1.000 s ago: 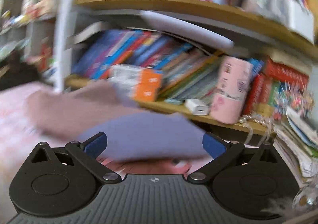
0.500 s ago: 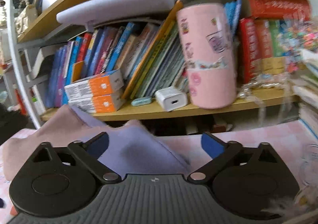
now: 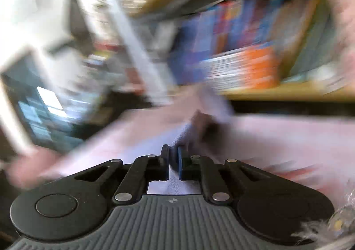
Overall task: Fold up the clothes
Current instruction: 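Reach the right tool to the sweater edge and close it on the fabric, then close the left tool on the sweater while the right tool keeps holding it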
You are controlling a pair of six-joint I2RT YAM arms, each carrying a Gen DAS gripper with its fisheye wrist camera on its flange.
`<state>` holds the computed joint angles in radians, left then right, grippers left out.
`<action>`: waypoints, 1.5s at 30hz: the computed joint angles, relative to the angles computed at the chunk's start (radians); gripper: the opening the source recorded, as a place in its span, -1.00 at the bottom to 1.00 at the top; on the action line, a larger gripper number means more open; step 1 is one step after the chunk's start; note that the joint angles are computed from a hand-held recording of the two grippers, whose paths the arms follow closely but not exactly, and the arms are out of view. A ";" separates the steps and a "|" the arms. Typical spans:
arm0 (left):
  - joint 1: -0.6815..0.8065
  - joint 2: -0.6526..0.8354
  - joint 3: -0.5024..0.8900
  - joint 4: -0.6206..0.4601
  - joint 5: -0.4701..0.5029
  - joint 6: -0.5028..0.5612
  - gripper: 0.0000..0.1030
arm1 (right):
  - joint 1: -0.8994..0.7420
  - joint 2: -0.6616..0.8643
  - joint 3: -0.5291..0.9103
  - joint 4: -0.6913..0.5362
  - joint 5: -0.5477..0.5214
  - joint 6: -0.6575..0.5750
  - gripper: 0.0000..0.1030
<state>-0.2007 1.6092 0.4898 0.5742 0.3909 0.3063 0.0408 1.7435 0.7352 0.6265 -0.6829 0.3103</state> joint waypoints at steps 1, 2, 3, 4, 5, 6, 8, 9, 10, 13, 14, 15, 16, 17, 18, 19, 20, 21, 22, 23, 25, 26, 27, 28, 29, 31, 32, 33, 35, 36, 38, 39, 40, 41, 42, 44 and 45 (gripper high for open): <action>0.004 -0.031 -0.027 -0.011 -0.013 0.037 1.00 | 0.026 0.021 -0.010 0.074 -0.072 0.075 -0.87; 0.008 -0.062 -0.057 -0.010 -0.032 0.068 1.00 | 0.067 0.029 -0.013 0.096 -0.095 0.108 -0.87; 0.013 -0.088 -0.087 0.001 -0.052 0.088 1.00 | 0.105 0.032 -0.019 0.121 -0.111 0.139 -0.87; 0.023 -0.112 -0.115 0.008 -0.069 0.097 1.00 | 0.143 0.038 -0.023 0.149 -0.125 0.171 -0.87; 0.036 -0.128 -0.134 0.006 -0.078 0.089 1.00 | 0.173 0.046 -0.026 0.189 -0.142 0.211 -0.89; 0.047 -0.139 -0.147 -0.005 -0.089 0.075 1.00 | 0.196 0.061 -0.022 0.232 -0.173 0.252 -0.92; 0.055 -0.131 -0.125 -0.090 -0.090 0.053 1.00 | 0.238 0.058 -0.017 0.263 -0.189 0.276 -0.93; 0.057 -0.132 -0.121 -0.117 -0.090 0.060 1.00 | 0.258 0.036 -0.016 0.241 -0.173 0.253 -0.93; 0.055 -0.142 -0.134 -0.106 -0.107 0.062 1.00 | 0.277 0.014 -0.013 0.218 -0.158 0.229 -0.93; 0.059 -0.184 -0.171 -0.049 -0.134 0.045 1.00 | 0.236 -0.003 -0.036 0.247 -0.119 0.266 -0.84; 0.064 -0.197 -0.178 -0.036 -0.131 0.035 1.00 | 0.215 0.001 -0.042 0.268 -0.110 0.292 -0.82; 0.066 -0.206 -0.182 -0.022 -0.130 0.027 1.00 | 0.193 0.005 -0.047 0.288 -0.100 0.318 -0.81; 0.060 -0.207 -0.181 -0.005 -0.142 0.027 1.00 | 0.172 0.010 -0.050 0.306 -0.091 0.344 -0.80; 0.046 -0.199 -0.178 0.021 -0.166 0.036 1.00 | 0.154 0.030 -0.046 0.312 -0.076 0.375 -0.80; 0.031 -0.186 -0.176 0.051 -0.191 0.045 1.00 | 0.136 0.051 -0.040 0.315 -0.062 0.406 -0.80; 0.012 -0.168 -0.176 0.092 -0.221 0.056 1.00 | 0.126 0.063 -0.031 0.292 -0.042 0.424 -0.76; -0.004 -0.148 -0.176 0.132 -0.248 0.068 1.00 | 0.118 0.074 -0.019 0.257 -0.023 0.423 -0.66; -0.016 -0.129 -0.177 0.171 -0.269 0.080 1.00 | 0.110 0.085 -0.006 0.222 -0.004 0.423 -0.58; -0.027 -0.109 -0.177 0.210 -0.290 0.093 1.00 | 0.105 0.089 -0.007 0.202 0.006 0.414 -0.44; -0.038 -0.085 -0.176 0.251 -0.311 0.107 1.00 | 0.101 0.093 -0.009 0.184 0.016 0.406 -0.36; -0.050 -0.046 -0.172 0.312 -0.341 0.133 1.00 | 0.096 0.097 -0.011 0.156 0.031 0.390 -0.30; -0.055 -0.026 -0.165 0.331 -0.357 0.143 1.00 | 0.096 0.098 -0.012 0.146 0.035 0.383 -0.25; -0.058 -0.005 -0.154 0.344 -0.373 0.153 1.00 | 0.094 0.095 -0.016 0.140 0.038 0.374 -0.22; -0.061 0.014 -0.142 0.352 -0.389 0.160 1.00 | 0.092 0.092 -0.024 0.140 0.039 0.367 -0.18; -0.062 0.029 -0.126 0.346 -0.404 0.162 1.00 | 0.095 0.086 -0.029 0.137 0.045 0.362 -0.17; -0.057 0.048 -0.101 0.327 -0.416 0.155 1.00 | 0.104 0.077 -0.027 0.118 0.071 0.343 -0.16; -0.052 0.055 -0.092 0.321 -0.416 0.152 1.00 | 0.112 0.076 -0.020 0.102 0.090 0.330 -0.14; -0.048 0.065 -0.083 0.318 -0.417 0.150 1.00 | 0.117 0.071 -0.017 0.083 0.108 0.314 -0.14; -0.049 0.096 -0.068 0.312 -0.425 0.155 1.00 | 0.127 0.061 -0.011 0.046 0.145 0.284 -0.12; -0.053 0.111 -0.059 0.302 -0.430 0.159 1.00 | 0.134 0.057 -0.006 0.022 0.167 0.267 -0.12; -0.059 0.135 -0.052 0.299 -0.434 0.164 1.00 | 0.150 0.042 0.004 -0.035 0.219 0.213 -0.11; -0.061 0.138 -0.053 0.306 -0.436 0.162 1.00 | 0.159 0.036 0.009 -0.062 0.245 0.188 -0.11; -0.060 0.134 -0.057 0.315 -0.436 0.156 0.98 | 0.167 0.030 0.014 -0.088 0.273 0.163 -0.10; -0.058 0.129 -0.061 0.325 -0.437 0.150 0.98 | 0.172 0.024 0.012 -0.093 0.288 0.146 -0.04; -0.056 0.125 -0.064 0.334 -0.439 0.146 0.98 | 0.176 0.017 0.010 -0.096 0.302 0.128 0.00; -0.051 0.120 -0.060 0.335 -0.444 0.147 0.97 | 0.188 0.006 0.008 -0.108 0.342 0.090 0.11; -0.048 0.118 -0.055 0.325 -0.443 0.150 0.96 | 0.193 0.000 0.007 -0.114 0.363 0.071 0.15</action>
